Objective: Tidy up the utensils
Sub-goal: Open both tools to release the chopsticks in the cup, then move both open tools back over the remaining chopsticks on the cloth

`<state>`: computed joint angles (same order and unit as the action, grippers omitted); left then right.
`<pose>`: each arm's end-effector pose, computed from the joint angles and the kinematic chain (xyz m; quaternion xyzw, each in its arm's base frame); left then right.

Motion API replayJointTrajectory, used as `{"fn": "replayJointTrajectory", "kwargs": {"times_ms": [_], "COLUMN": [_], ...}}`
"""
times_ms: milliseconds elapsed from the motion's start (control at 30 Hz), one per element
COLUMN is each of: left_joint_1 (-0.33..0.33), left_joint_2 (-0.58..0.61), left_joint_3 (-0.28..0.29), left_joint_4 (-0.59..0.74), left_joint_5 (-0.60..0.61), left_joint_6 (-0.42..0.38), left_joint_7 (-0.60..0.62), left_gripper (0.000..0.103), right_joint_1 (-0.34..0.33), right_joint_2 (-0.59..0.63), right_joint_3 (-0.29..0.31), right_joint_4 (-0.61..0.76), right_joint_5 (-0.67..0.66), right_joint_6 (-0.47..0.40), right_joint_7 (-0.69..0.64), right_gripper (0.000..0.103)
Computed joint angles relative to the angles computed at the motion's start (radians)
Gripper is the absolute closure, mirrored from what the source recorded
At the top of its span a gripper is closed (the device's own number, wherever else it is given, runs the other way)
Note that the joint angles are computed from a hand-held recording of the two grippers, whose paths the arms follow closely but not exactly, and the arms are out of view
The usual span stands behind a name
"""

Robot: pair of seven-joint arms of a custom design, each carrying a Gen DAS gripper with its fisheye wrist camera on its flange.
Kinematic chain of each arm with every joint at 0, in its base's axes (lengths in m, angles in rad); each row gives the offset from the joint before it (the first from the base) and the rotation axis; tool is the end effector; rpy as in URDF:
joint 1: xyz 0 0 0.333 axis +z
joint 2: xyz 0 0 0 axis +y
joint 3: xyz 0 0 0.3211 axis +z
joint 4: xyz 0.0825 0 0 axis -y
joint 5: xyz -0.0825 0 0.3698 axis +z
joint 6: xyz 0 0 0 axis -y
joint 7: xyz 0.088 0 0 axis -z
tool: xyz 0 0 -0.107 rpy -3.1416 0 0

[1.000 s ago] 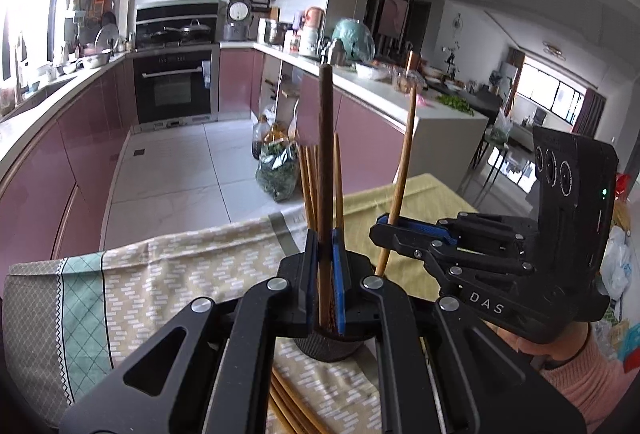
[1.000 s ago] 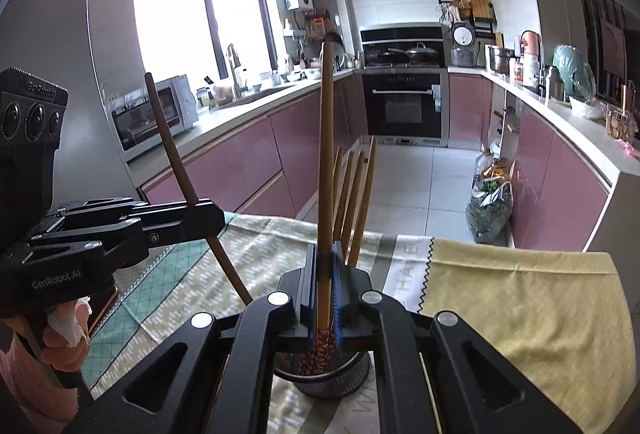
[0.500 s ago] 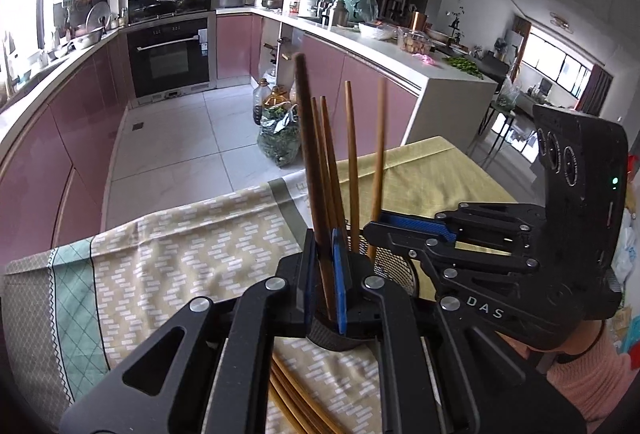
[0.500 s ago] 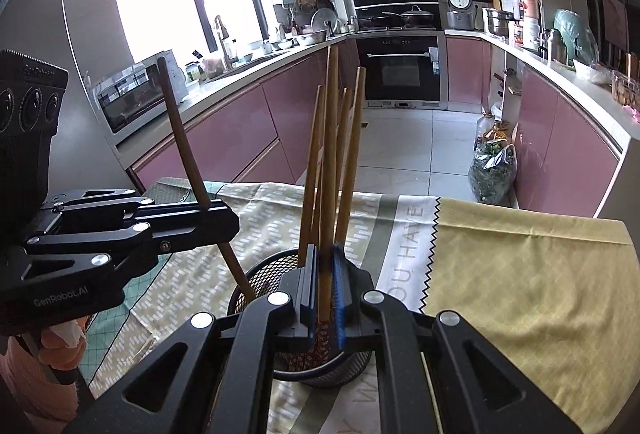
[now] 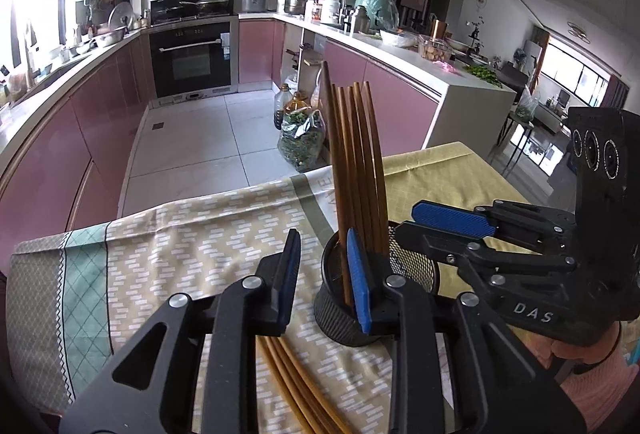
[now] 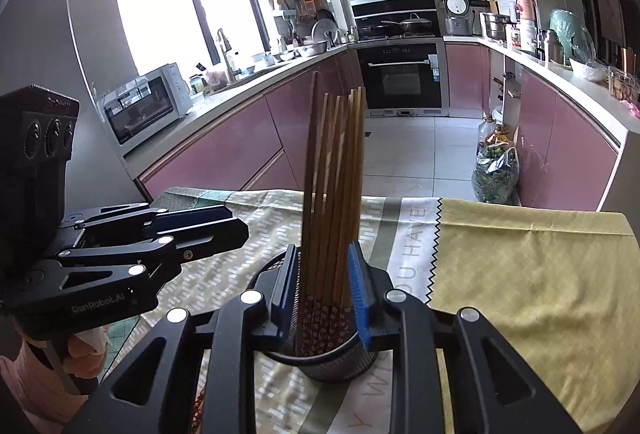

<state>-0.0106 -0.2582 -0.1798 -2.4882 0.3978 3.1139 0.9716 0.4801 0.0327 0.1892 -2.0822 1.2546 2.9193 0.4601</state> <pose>0.4603 -0.1270 0.4946 -0.6394 0.6391 -0.3399 0.2594 0.4827 0.3052 0.4828 -0.7896 0.3968 -0.0817 0.4609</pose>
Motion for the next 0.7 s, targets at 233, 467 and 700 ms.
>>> {"fn": "replayJointTrajectory", "kwargs": {"times_ms": [233,467,700], "left_joint_1": [0.188,0.203,0.205], "left_joint_2": [-0.165,-0.283,-0.332], "left_joint_3": [-0.154,-0.160,-0.179], "left_joint_4": [-0.148,-0.275,-0.355], "left_joint_5": [0.110,0.085,0.080], "left_joint_6": [0.066,0.064,0.021], "left_joint_7": [-0.148,-0.177,-0.188], "left_gripper": [0.070,0.062,0.055], "right_joint_1": [0.022,0.056,0.077], "right_joint_2": [-0.089,-0.140,-0.096], "right_joint_3": [-0.011,-0.014,-0.001], "right_joint_4": [-0.072,-0.143,-0.162], "right_joint_5": [0.156,0.139,-0.003], "right_joint_6": [-0.044,-0.096,-0.087], "right_joint_7": [-0.178,-0.210,-0.073], "right_gripper": [0.068,0.064,0.062]}}
